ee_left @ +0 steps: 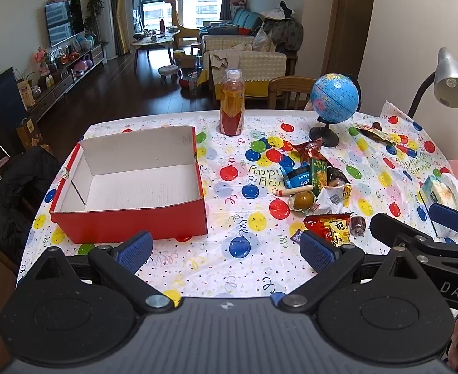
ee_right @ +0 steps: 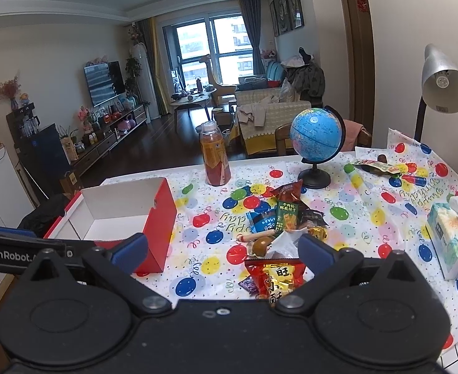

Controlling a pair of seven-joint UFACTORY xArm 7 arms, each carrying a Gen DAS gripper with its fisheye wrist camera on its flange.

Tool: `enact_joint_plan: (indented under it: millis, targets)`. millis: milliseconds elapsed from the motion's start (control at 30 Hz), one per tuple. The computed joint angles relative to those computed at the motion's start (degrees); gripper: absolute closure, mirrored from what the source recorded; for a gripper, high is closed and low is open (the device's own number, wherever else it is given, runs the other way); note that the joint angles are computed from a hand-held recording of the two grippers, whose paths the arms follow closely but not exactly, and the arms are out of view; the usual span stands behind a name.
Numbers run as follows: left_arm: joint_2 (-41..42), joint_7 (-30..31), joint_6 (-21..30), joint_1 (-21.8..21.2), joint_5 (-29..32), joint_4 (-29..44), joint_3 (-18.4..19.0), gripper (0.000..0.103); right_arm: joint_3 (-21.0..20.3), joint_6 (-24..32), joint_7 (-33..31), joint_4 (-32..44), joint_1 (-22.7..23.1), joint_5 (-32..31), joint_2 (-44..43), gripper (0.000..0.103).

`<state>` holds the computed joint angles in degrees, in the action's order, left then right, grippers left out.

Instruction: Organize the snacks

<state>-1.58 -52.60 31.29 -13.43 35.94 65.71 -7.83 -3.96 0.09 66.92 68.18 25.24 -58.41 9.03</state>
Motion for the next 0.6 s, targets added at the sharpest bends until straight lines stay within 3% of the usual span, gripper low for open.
enact_joint_plan:
  millis: [200, 333, 600]
  targets:
    - [2.9, 4.0, -1.3, 0.2, -3.4, 1.7, 1.0, 0.002, 2.0, 1.8, -7.3, 0.5, -1.6, 8.7, 1.7, 0.004]
    - [6.8, 6.4, -2.7, 0.0, -5.1, 4.6, 2.2, 0.002, 0.0, 4.1, -8.0, 1.6, -0.1, 10.5, 3.2, 0.007]
    - [16.1, 21.3, -5.2, -0.4, -17.8, 12.0, 2.8, 0.002, -0.3, 8.4, -11.8, 3.6, -1.0, 15.3, 6.2, 0.011]
